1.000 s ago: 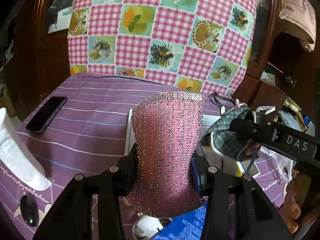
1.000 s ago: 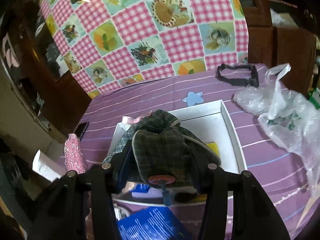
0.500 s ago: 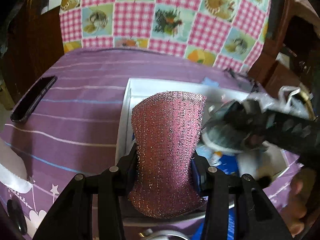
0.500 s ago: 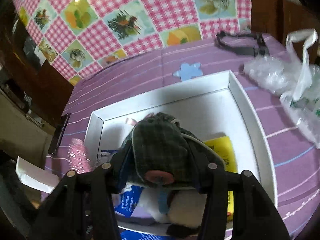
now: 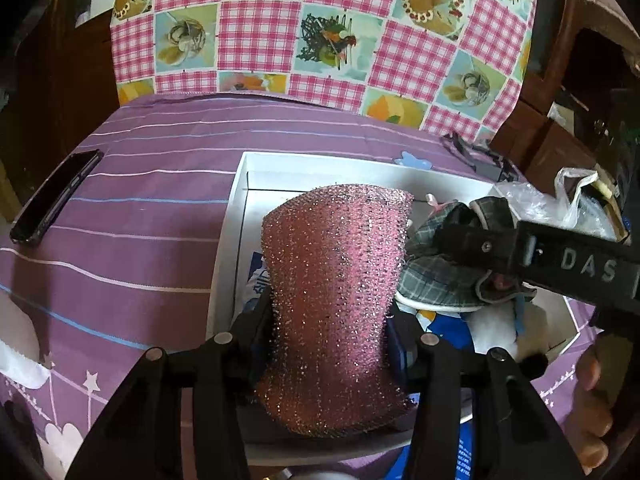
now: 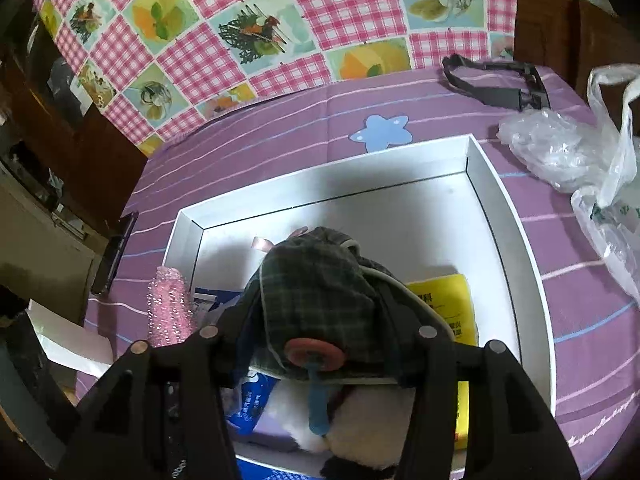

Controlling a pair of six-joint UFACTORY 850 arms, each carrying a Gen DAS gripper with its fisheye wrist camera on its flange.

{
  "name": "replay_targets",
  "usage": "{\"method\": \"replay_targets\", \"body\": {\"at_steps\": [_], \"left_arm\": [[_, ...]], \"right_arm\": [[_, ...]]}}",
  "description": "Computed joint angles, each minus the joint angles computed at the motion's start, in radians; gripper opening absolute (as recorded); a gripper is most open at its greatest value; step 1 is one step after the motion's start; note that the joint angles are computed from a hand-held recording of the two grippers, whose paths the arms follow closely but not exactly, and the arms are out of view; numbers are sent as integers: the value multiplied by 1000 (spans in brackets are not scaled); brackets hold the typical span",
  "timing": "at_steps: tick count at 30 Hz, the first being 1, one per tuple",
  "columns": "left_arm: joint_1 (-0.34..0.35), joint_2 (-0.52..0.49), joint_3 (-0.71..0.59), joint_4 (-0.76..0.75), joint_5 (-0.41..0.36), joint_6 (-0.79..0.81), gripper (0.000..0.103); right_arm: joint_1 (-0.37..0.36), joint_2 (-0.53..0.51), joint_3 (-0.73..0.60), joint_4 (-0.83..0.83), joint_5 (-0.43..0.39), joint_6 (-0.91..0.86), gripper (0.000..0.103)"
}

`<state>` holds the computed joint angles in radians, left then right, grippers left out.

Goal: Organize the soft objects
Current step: 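Lower the sponge and plaid pouch into the white box with both grippers, then open both grippers and withdraw them from the box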

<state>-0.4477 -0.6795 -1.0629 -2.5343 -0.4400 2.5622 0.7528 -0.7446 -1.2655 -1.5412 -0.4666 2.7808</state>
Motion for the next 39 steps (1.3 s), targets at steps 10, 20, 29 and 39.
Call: {"method": "replay_targets", "body": {"at_steps": [10,20,29,39], "left_arm": [[27,59,46,52,-82,-48,90],[35,80,69,31,-123,-40,91],[69,124,96,68,-174,-93,91],[47,151,121,4,-149,-35,85]], "right_arm": [[39,41,52,-181,-160,207,83],[55,60,42,-205,-156,168,94],[89,103,43,-121,-205,40,94],[65,103,19,84,-62,-150,93]]}}
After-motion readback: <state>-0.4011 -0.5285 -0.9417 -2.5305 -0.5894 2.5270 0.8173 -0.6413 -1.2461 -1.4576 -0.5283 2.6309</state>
